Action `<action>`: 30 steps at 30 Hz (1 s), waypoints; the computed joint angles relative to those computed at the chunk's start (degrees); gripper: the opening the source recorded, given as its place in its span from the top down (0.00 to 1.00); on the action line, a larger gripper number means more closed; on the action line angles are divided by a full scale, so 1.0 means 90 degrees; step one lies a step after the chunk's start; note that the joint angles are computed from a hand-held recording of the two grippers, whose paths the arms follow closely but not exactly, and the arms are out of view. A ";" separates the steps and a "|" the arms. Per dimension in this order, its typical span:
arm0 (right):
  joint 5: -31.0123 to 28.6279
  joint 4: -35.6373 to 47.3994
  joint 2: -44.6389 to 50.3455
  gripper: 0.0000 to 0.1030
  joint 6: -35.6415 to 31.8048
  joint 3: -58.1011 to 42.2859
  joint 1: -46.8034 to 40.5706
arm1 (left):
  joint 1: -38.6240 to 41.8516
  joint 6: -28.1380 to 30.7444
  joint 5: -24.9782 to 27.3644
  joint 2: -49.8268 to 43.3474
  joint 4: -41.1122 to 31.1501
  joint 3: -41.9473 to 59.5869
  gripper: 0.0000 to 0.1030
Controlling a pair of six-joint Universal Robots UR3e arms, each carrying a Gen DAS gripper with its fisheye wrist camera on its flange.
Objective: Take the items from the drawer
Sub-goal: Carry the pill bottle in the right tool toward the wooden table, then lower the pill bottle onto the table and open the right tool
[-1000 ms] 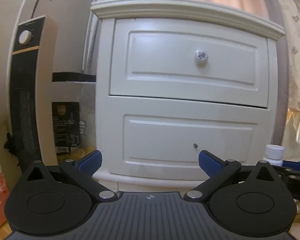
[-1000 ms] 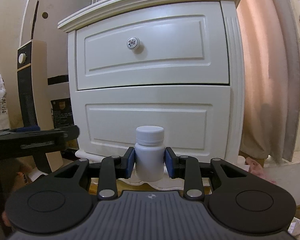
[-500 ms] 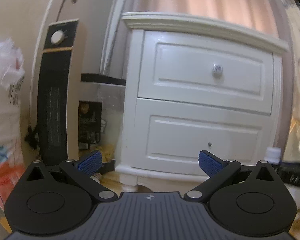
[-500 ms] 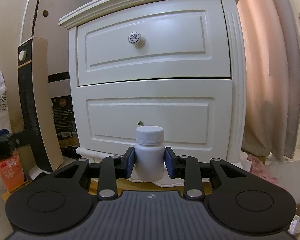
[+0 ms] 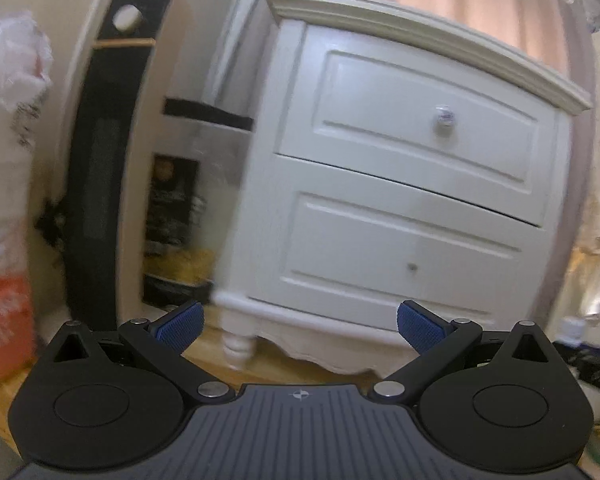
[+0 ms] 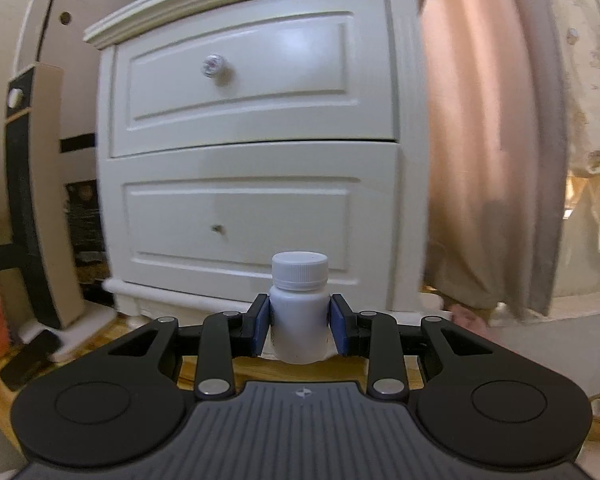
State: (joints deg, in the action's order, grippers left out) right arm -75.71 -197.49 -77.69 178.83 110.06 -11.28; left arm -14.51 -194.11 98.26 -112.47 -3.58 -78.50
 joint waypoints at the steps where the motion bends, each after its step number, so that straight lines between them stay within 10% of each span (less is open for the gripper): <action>1: -0.0017 -0.0182 0.0006 0.69 0.0015 0.0166 -0.0092 | -0.0030 0.0057 0.0007 0.0000 0.0044 -0.0006 0.00; 12: 0.0103 -0.2030 0.0268 0.69 -0.0115 0.2811 -0.1359 | -0.0295 0.0318 -0.0042 -0.0244 -0.0060 0.0218 0.00; 30: -0.0055 -0.4202 0.2792 0.69 0.0147 0.2470 -0.1263 | -0.0632 0.0618 0.0283 -0.0398 -0.0116 0.0339 0.00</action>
